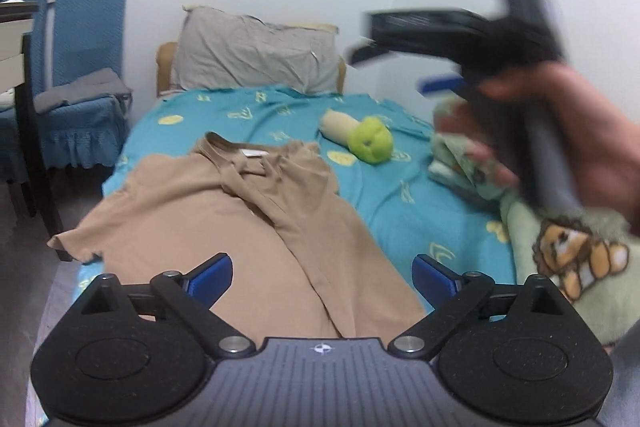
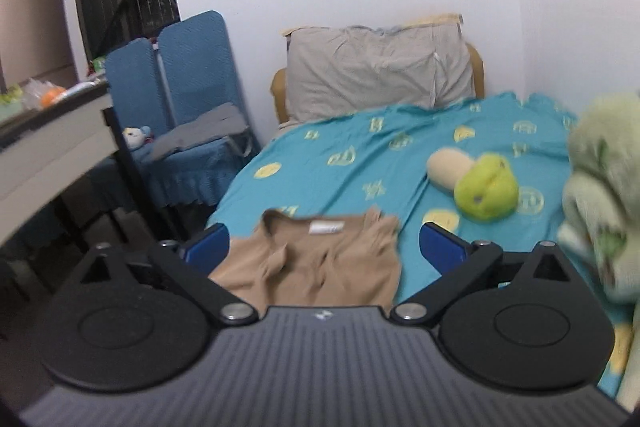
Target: Fold clothes
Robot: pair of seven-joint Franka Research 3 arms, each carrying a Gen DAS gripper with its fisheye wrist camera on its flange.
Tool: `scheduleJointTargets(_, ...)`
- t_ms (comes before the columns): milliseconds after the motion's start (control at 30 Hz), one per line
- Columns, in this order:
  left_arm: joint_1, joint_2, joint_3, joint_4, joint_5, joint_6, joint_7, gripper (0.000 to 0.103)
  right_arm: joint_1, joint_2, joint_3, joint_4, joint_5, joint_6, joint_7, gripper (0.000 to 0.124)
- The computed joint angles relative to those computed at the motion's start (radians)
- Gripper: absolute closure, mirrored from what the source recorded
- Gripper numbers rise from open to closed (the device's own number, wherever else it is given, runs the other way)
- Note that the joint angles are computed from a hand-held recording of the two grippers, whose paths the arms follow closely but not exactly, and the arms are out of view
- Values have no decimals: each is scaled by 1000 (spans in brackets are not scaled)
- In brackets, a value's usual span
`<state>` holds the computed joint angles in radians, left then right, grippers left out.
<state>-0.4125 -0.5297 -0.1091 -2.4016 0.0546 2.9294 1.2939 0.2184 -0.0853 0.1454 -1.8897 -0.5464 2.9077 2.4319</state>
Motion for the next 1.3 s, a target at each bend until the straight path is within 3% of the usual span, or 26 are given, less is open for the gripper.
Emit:
scheduleJointTargets(233, 93, -20, -47, 8, 34, -34, -121, 4, -56, -255, 101, -285, 24, 25, 78, 21)
scheduleJointTargets(367, 103, -8, -15, 18, -9, -68, -200, 4, -111, -337, 175, -384, 51, 45, 100, 21)
scheduleJointTargets(567, 206, 204, 27, 183, -119, -179, -417, 9, -136, -352, 192, -433, 165, 93, 55, 21)
scheduleJointTargets(633, 262, 273, 20, 219, -105, -161, -487, 11, -173, -351, 215, -441, 190, 94, 62, 21)
scheduleJointTargets(700, 309, 331, 18, 245, -87, -139, -546, 11, -153, -339, 194, -447, 258, 77, 43, 21)
scheduleJointTargets(833, 341, 420, 43, 272, -163, -100, -555, 12, -144, -306, 179, -449, 361, 70, 22, 21)
scheduleJointTargets(933, 362, 469, 44, 275, -238, -36, -566, 15, -163, -264, 194, -431, 378, 81, 32, 21)
scheduleJointTargets(1167, 423, 602, 16, 351, -224, 47, -597, 25, -151, -156, 178, -364, 351, 78, 34, 21)
scheduleJointTargets(1267, 450, 644, -2, 380, -224, 69, -585, 39, -119, -134, 142, -355, 353, 72, 31, 21)
scheduleJointTargets(1300, 459, 651, -10, 385, -224, 78, -571, 53, -110, -129, 130, -353, 358, 70, 32, 21)
